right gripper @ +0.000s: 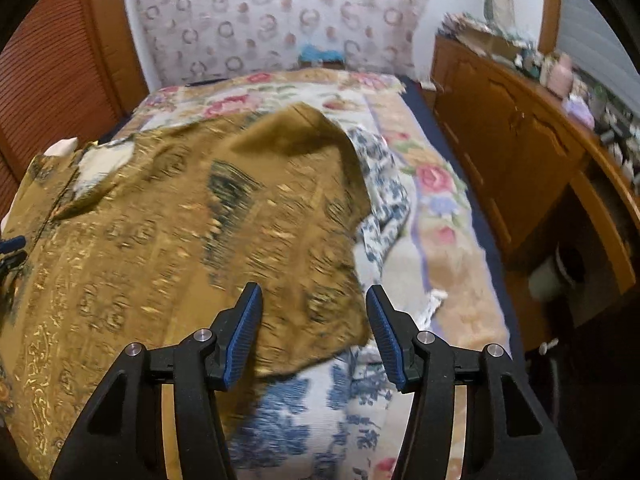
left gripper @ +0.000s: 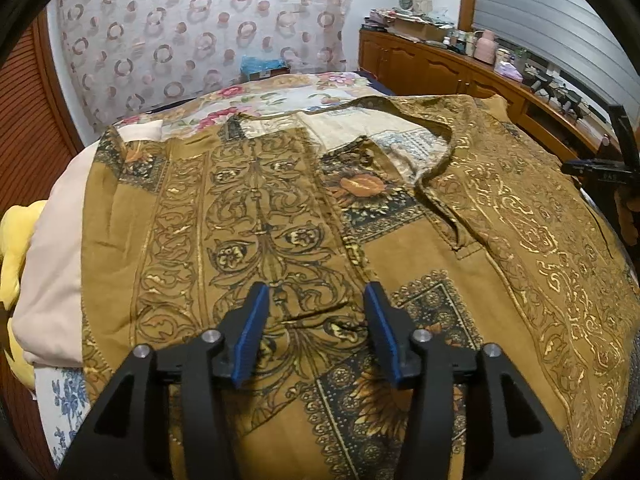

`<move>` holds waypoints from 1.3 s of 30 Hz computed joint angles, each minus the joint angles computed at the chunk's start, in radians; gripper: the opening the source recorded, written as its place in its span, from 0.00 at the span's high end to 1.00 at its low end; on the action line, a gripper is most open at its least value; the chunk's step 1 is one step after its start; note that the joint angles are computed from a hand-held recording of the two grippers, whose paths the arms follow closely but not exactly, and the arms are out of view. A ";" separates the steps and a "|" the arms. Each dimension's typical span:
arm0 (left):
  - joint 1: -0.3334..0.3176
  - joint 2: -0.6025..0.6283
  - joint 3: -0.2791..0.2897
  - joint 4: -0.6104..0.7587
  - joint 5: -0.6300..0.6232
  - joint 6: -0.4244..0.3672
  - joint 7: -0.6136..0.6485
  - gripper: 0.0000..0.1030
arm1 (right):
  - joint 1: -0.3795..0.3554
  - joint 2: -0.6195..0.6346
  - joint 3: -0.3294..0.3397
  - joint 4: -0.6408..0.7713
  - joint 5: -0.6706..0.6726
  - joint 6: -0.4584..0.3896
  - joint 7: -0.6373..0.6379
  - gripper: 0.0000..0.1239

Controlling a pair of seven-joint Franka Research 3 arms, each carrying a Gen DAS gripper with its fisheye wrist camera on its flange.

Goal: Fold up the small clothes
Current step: 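Grasp the opposite shirt side with the right tool and fold it inward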

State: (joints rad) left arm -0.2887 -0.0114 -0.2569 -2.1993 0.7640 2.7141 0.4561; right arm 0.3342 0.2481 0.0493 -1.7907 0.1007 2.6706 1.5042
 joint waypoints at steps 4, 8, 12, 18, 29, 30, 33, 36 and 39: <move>0.004 -0.006 0.003 -0.009 -0.005 0.004 0.001 0.47 | -0.042 -0.001 0.032 -0.004 0.125 -0.013 -0.082 0.60; 0.007 -0.011 0.002 -0.014 -0.005 0.004 0.002 0.46 | -0.053 -0.011 0.043 -0.010 0.198 -0.024 -0.142 0.71; 0.008 -0.008 0.000 -0.010 -0.005 0.001 -0.001 0.46 | -0.005 -0.015 0.008 -0.019 0.085 0.004 -0.073 0.77; 0.002 -0.011 -0.005 -0.004 0.005 -0.020 -0.039 0.46 | 0.065 -0.027 -0.053 -0.035 -0.207 0.026 0.092 0.95; 0.011 -0.129 -0.045 -0.067 0.083 -0.022 -0.176 0.46 | 0.022 -0.094 0.016 -0.083 -0.106 0.138 0.011 0.98; 0.013 -0.136 -0.051 -0.068 0.091 -0.026 -0.185 0.46 | 0.023 -0.095 0.022 -0.078 -0.093 0.140 -0.006 0.98; 0.018 -0.159 -0.064 -0.071 0.111 -0.034 -0.212 0.46 | 0.029 -0.097 0.047 -0.065 -0.038 0.147 -0.070 0.98; 0.023 -0.174 -0.072 -0.068 0.123 -0.031 -0.234 0.46 | 0.036 -0.094 0.080 -0.052 0.050 0.142 -0.159 0.98; 0.026 -0.178 -0.082 -0.059 0.135 -0.030 -0.254 0.46 | 0.046 -0.091 0.100 -0.049 0.121 0.125 -0.234 0.98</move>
State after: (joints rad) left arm -0.2624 -0.1895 -0.3392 -2.2582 0.8992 2.6841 0.2018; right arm 0.3805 0.1575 0.1494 -1.8401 0.2218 2.7953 1.2698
